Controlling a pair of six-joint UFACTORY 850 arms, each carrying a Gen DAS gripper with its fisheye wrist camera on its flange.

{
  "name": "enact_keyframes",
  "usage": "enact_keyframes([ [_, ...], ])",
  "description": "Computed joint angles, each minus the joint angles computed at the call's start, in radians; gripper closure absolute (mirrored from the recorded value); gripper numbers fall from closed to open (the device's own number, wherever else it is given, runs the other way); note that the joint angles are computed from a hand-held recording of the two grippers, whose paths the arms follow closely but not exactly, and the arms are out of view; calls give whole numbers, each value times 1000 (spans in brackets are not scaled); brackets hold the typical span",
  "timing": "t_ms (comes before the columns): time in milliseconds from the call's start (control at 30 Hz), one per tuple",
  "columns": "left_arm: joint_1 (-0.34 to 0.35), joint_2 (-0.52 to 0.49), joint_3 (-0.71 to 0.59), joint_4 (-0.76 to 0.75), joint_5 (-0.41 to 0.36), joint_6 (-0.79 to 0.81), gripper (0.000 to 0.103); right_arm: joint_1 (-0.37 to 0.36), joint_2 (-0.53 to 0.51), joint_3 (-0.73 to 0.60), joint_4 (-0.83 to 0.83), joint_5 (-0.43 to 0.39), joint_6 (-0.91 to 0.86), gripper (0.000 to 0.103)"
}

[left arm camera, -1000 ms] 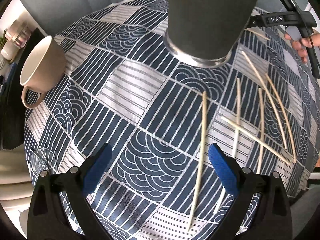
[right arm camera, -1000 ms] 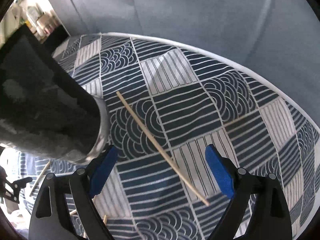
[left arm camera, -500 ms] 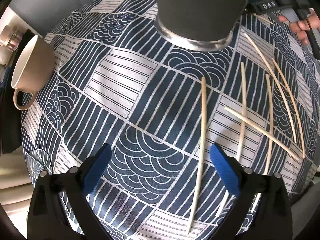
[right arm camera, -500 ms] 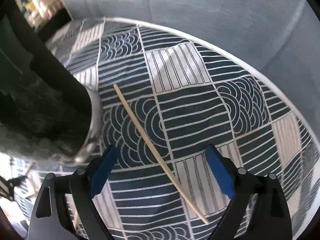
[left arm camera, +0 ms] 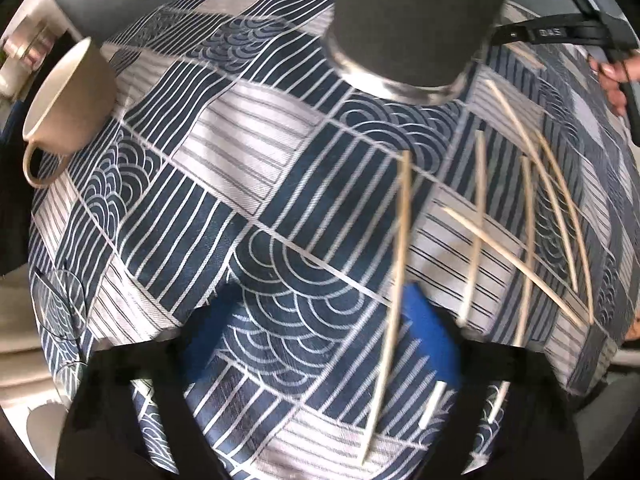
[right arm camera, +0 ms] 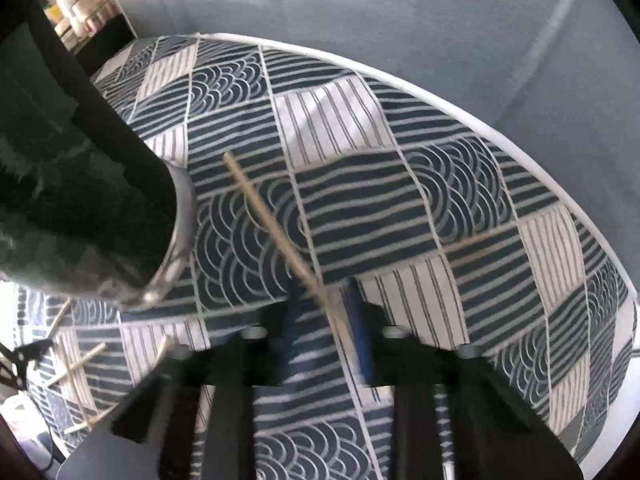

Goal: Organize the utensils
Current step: 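Close the left tool on a wooden chopstick while the right tool closes on another, then lift the left tool's chopstick over the black holder while the right tool carries its chopstick there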

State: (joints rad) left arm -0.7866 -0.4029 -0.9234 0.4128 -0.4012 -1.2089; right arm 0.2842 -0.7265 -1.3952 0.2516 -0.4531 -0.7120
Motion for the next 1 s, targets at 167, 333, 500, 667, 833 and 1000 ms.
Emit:
enact_keyframes([
  [167,-5,39,27,-91,4,100,91,-32,21,26,-5,-34,58,98],
  [333,33,118,130,-358,107,278,98,-83,75,109,130,-44,-28,99],
  [500,18,176,175,-216,70,106,98,-121,163,207,317,-71,-171,98],
  [667,38,280,233,-118,62,20,98,-139,276,298,504,-75,-301,98],
  [833,66,362,230,49,28,-65,98,-156,350,329,676,-118,-415,98],
  [1000,135,330,134,117,56,-36,98,-136,391,328,798,-144,-470,98],
])
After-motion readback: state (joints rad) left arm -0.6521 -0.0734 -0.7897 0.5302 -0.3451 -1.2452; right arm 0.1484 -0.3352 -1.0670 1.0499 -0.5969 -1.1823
